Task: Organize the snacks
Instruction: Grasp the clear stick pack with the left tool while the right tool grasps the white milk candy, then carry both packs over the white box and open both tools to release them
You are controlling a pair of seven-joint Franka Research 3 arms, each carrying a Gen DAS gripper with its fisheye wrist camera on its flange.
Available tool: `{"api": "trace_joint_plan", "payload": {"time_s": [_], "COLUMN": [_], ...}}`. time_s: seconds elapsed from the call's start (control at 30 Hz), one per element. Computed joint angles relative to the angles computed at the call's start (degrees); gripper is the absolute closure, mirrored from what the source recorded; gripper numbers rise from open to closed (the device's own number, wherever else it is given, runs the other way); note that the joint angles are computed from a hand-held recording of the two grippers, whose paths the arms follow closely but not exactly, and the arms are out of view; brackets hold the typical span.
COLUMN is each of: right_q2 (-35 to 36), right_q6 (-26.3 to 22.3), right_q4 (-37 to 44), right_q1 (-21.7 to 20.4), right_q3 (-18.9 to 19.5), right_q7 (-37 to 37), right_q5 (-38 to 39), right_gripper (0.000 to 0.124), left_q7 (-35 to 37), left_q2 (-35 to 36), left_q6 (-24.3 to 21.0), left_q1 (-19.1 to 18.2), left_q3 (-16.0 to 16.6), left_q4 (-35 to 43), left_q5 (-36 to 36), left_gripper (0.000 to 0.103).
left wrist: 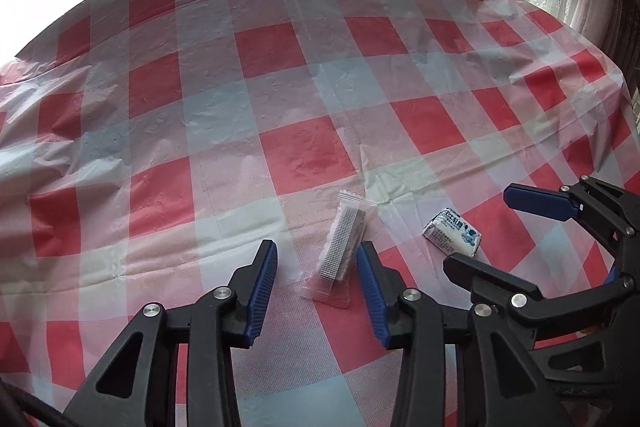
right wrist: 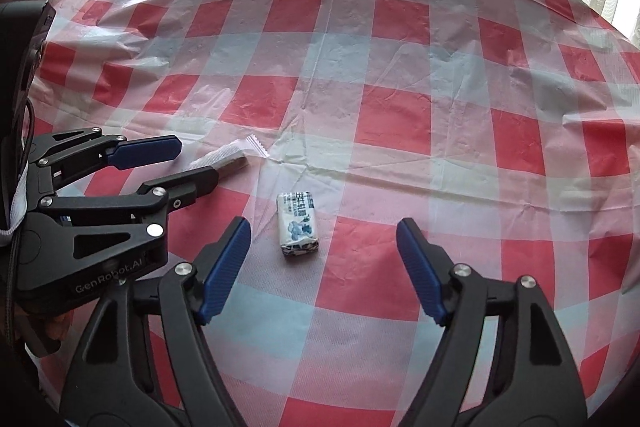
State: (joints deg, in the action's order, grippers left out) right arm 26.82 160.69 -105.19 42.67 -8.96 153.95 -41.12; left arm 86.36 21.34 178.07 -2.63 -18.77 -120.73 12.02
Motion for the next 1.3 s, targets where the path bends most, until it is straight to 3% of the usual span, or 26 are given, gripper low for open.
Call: {"api": "trace_joint_plan", "payload": {"time_s": [0.07,0.27,0.4,0.6,0.8,1.0,1.07,1.23,1.3], "right_q2": [0.6,2.8,3.8,4.7,5.1,4.5,4.2,3.5,3.2], "right_q6": [-0.4,0.3,0.1,-0.2,-0.1,1.4,2.3,5.3,6.1], "right_q4": [0.7,2.8,4.4,5.9,6.0,5.0,4.3,2.6,2.1], "right_q1": [-0.4,-0.7,0.0,0.7,2.6,2.6,2.5,2.2,3.0], "right_q3": [0.3,0.5,-0.3,-0.8,-2.8,-3.1,-3.2,-3.3,-4.2], "right_q7": [-0.9,-4.1,-5.3,-6.7,-4.6,-2.7,-2.2,-2.0,-1.7], "right_q5": [0.5,4.1,5.1,6.7,5.5,5.2,5.3,6.9,7.1], "right_gripper": [0.052,0.065,0.074,0.101,0.101,0.101,0.101,0.101,0.101], "left_q7": [1.4,1.5,0.8,-2.7,-7.7,-17.4,-22.8,-34.6,-38.2], "left_q2": [0.9,1.1,1.2,0.2,-0.7,-1.3,-1.5,-1.6,-1.7], "left_q6": [-0.3,0.7,1.0,1.1,1.4,0.6,-0.1,-2.5,-3.4], "left_q1": [1.1,0.0,0.9,-3.4,-6.5,-14.4,-19.2,-26.3,-27.2], "left_q3": [-1.4,-0.3,-1.0,3.7,7.7,17.5,23.0,31.6,33.0], "left_q4": [0.6,0.6,0.4,-0.4,-1.1,-0.9,-0.6,0.2,0.5], "left_q5": [-0.1,1.0,0.4,2.5,4.4,10.1,14.4,24.3,27.6], "left_gripper": [0.068,0.084,0.084,0.084,0.084,0.084,0.084,0.084,0.084]}}
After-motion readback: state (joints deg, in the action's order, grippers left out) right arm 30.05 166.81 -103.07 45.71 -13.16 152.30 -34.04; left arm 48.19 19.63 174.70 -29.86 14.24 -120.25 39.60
